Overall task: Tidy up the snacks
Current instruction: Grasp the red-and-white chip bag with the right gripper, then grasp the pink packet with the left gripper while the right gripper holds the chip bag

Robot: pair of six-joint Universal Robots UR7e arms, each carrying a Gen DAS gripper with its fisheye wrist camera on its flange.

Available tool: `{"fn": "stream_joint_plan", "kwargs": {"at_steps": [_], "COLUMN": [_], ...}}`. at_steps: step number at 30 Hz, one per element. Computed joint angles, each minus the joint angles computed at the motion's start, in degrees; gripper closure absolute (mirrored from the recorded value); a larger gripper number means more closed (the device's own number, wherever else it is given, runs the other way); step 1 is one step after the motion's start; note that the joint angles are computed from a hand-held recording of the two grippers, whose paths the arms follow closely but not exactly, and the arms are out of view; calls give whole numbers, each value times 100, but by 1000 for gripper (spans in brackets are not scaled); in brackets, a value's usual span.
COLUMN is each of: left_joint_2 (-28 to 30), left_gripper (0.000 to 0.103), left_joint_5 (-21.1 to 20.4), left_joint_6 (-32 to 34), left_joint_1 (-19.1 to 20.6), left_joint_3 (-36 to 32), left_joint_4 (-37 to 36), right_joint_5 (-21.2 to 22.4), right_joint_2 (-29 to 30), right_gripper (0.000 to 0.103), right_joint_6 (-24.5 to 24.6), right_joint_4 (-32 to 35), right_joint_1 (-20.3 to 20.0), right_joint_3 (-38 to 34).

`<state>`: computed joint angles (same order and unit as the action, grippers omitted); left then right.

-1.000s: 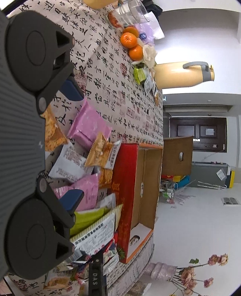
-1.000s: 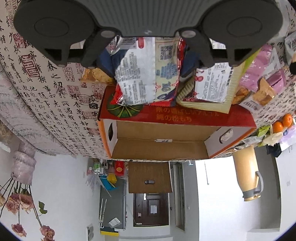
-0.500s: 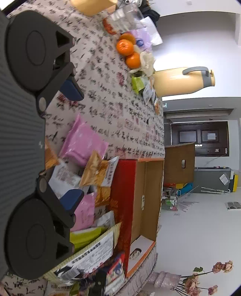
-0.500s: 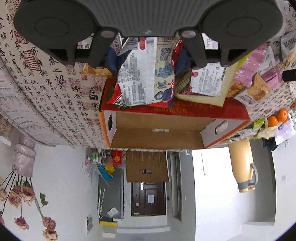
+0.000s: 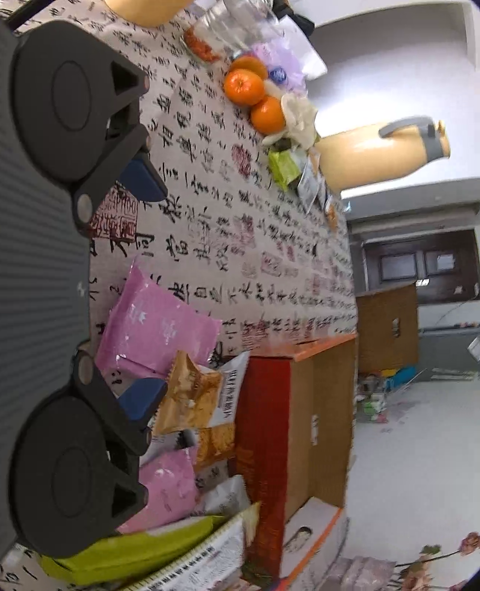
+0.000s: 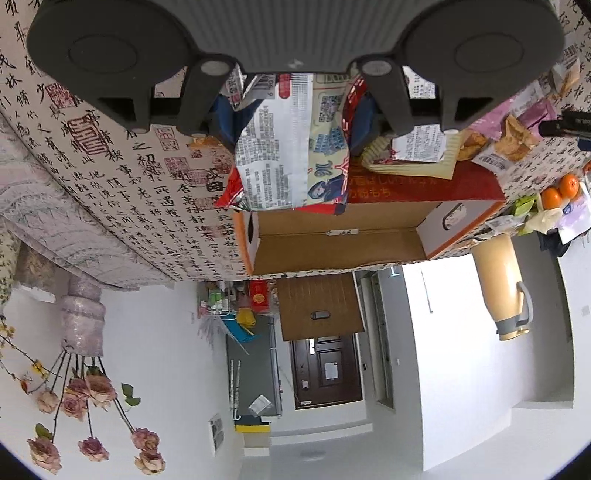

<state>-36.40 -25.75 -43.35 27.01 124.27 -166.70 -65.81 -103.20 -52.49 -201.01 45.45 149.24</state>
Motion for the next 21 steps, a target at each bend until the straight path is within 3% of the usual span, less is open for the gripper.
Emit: {"fn": "stream_joint_plan", "kwargs": {"at_steps": [18,21], "left_joint_2": [175,183], "left_gripper": [0,9], "left_joint_5": [-592,-797], "left_joint_6": [1148,1341], "left_joint_1": [350,485], "left_joint_3": [-232,-344], "left_joint_4": [-727,-709], "right_joint_5": [-16,-24], "right_joint_2": [101,117], "right_gripper": [41,41], "right_joint_6": [160,184], "right_joint_4": [-100,-133], "right_joint_1": [-65,-63], "right_joint_3": [18,27]}}
